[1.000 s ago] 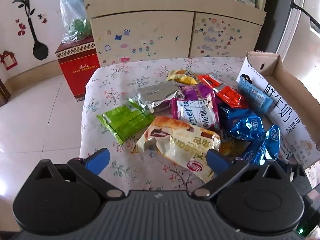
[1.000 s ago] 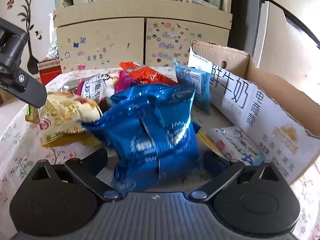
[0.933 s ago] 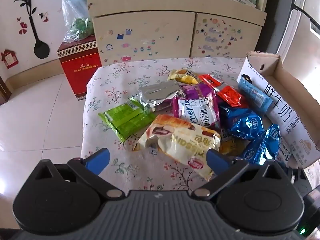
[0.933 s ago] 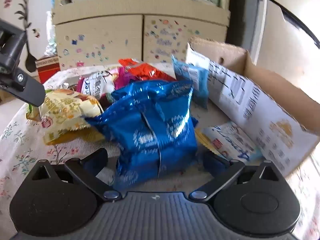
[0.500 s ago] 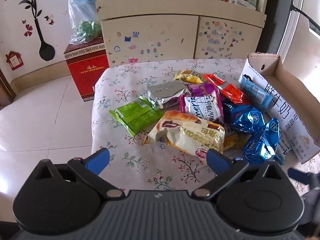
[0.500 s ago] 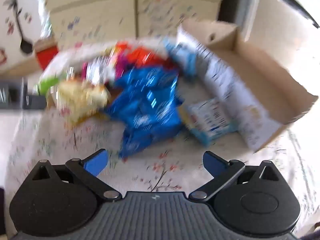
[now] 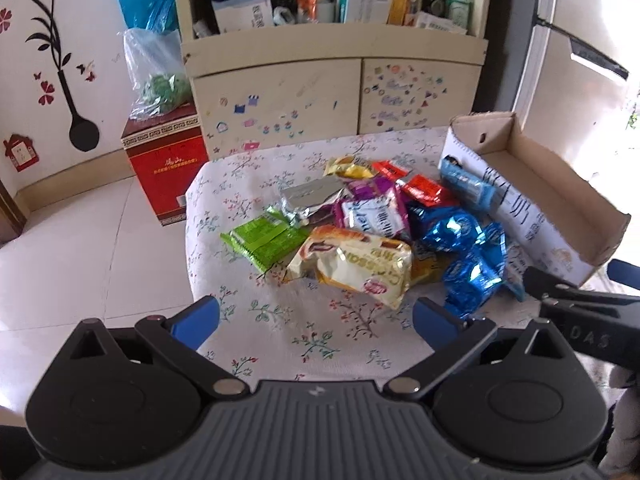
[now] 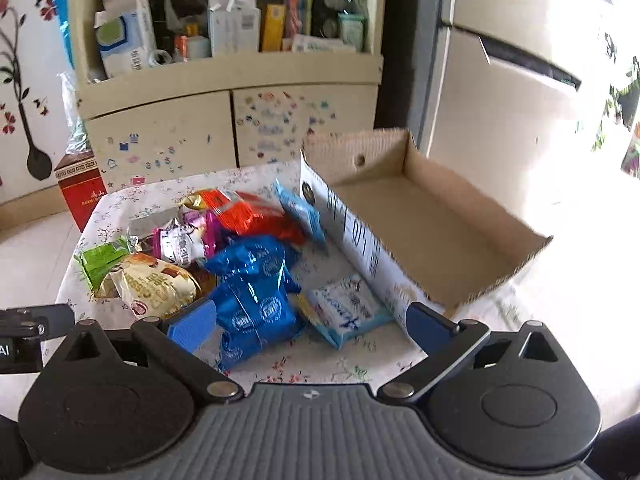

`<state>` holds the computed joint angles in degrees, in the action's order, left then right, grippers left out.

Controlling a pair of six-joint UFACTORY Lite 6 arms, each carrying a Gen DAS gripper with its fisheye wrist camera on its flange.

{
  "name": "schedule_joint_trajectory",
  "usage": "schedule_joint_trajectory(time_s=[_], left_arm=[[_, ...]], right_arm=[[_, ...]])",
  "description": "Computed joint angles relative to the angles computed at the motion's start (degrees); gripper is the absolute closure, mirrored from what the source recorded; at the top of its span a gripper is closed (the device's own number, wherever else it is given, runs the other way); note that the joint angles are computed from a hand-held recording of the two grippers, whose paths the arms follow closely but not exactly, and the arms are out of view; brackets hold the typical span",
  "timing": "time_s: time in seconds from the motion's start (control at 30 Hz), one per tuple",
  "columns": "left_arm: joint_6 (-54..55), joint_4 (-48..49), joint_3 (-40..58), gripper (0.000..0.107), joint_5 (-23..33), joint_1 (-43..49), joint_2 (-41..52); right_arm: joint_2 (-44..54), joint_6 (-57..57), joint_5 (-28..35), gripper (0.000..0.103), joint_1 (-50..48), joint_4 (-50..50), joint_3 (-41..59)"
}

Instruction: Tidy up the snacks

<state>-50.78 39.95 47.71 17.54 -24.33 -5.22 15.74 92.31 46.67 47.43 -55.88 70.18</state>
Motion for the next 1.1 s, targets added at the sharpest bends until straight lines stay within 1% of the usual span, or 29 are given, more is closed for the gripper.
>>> schedule_joint_trajectory(time_s=[0.1,0.2,0.3,0.4,0.43,0.5,0.63,0.7,0.77,0.83,1.0,1.07,1.1], left_arm=[[9.83,-9.02,1.79,0.005,1.9,0.29,-2.53],[10.26,-6.5,1.89,0.005,4.81,-1.49,-6.19],[10.43,-4.35,2.63,0.005,7.59,-2.46,-7.12],[14.29,-6.12,2.45,0.005,7.29,-1.65,-6.41],[12.62,-3.62,1.81,0.005,7.12,-1.83,-5.98],[9.62,0.12,1.52,0.005,7.06,-2.04,-4.17],[15.1,-6.79,3.4,0.005,3.54,0.87,0.78],[14.74,-7.1,4.93,0.005,2.04,1.61,3.7],[12.73,-5.08,6.91,0.005,1.47,1.47,6.91],[9.52,-1.42,9.31,0.005,1.96,1.03,10.25],[6.37,3.67,14.66,0.005,2.98,0.25,16.57],[9.14,0.9,17.55,0.005,3.31,0.69,19.1],[12.34,-2.57,18.98,0.005,2.99,1.21,20.31]], right_arm=[[-0.31,-5.1,1.47,0.0,0.52,2.28,2.86],[-1.88,-6.45,3.61,0.0,1.69,4.13,4.26],[-0.86,-6.45,7.69,0.0,3.16,5.77,7.07],[1.04,-7.05,9.83,0.0,3.0,8.17,9.55],[2.27,-7.73,10.71,0.0,2.99,9.28,11.02],[4.18,-9.76,11.64,0.0,2.44,10.33,12.62],[8.52,-13.95,12.9,0.0,1.32,9.89,15.75],[10.32,-15.65,12.77,0.0,0.43,9.99,17.35],[11.65,-16.84,12.0,0.0,-0.49,10.56,18.47],[13.49,-18.12,11.94,0.0,-1.51,12.05,20.56],[17.65,-20.84,11.63,0.0,-3.76,14.71,25.22],[19.79,-22.6,11.75,0.0,-4.66,15.82,27.76],[20.79,-23.57,11.57,0.0,-5.3,16.59,29.08]])
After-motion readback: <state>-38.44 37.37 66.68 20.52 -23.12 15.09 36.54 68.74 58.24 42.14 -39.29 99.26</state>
